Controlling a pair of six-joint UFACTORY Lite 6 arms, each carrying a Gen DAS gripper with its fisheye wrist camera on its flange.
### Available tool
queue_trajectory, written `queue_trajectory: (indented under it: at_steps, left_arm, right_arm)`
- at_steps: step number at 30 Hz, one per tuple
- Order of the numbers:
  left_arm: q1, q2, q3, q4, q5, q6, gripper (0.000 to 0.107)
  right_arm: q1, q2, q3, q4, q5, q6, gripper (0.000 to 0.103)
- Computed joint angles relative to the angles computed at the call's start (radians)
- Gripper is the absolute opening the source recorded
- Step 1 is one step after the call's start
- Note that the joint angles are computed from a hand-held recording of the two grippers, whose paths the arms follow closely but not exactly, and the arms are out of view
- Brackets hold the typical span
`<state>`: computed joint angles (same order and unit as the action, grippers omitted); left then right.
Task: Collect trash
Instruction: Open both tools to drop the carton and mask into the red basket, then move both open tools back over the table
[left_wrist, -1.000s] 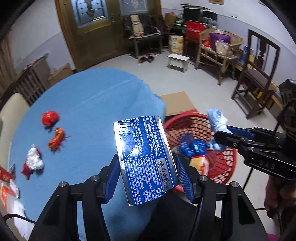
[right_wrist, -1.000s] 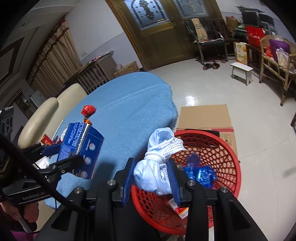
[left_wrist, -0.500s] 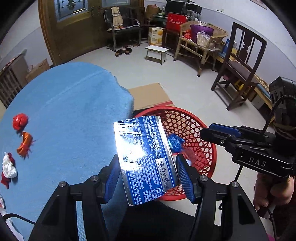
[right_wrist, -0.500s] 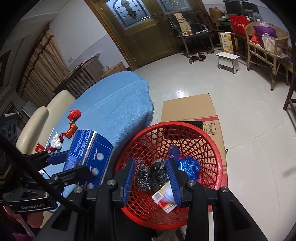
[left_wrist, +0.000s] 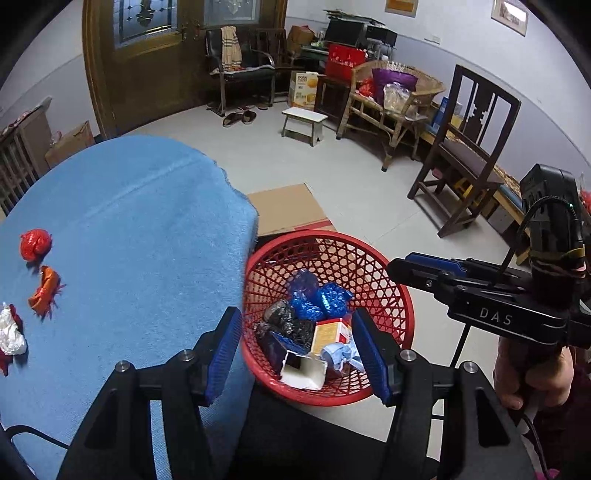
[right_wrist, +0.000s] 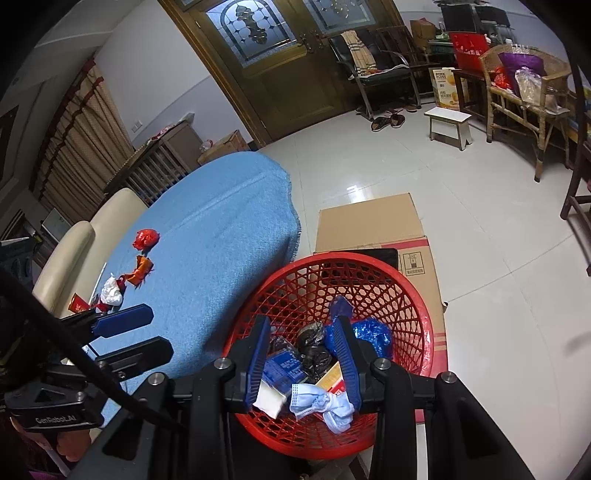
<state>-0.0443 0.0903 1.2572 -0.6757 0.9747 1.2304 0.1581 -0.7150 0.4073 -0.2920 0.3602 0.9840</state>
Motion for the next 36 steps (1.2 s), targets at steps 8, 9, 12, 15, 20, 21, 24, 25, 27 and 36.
queue_trajectory:
  at_steps: [8,9,12,15,20,21,24,25,27,36]
  left_arm:
    - [0.177,0.041,0.08,-0.063,0.061,0.057,0.063]
    - [0.204,0.05,0.092,-0.071,0.066,0.065,0.064]
    - [0.284,0.084,0.142,-0.095,0.07,0.078,0.065]
    - [0.365,0.132,0.203,-0.121,0.079,0.091,0.065]
    - [0.493,0.227,0.319,-0.148,0.082,0.107,0.065]
    - [0.509,0.243,0.341,-0.148,0.079,0.102,0.066]
    - [0.577,0.332,0.44,-0.145,0.078,0.081,0.066]
    - [0.597,0.366,0.481,-0.14,0.075,0.067,0.066]
    - [0.639,0.442,0.569,-0.13,0.072,0.043,0.066]
    - [0.74,0.788,1.034,-0.05,0.107,-0.136,0.066]
  right_arm:
    - [0.077,0.115,0.103,-0.073,-0.008,0.086,0.039]
    - [0.096,0.142,0.125,-0.09,-0.011,0.107,0.039]
    - [0.152,0.214,0.185,-0.174,-0.012,0.199,0.039]
    - [0.202,0.295,0.251,-0.235,-0.011,0.259,0.039]
    - [0.265,0.433,0.383,-0.272,-0.005,0.284,0.039]
    - [0.279,0.473,0.424,-0.271,-0.004,0.278,0.039]
    - [0.309,0.569,0.528,-0.239,-0.002,0.238,0.046]
    - [0.318,0.608,0.571,-0.226,-0.002,0.22,0.05]
    - [0.337,0.696,0.673,-0.181,-0.001,0.157,0.05]
    - [0.357,1.161,1.233,0.2,0.069,-0.256,0.051]
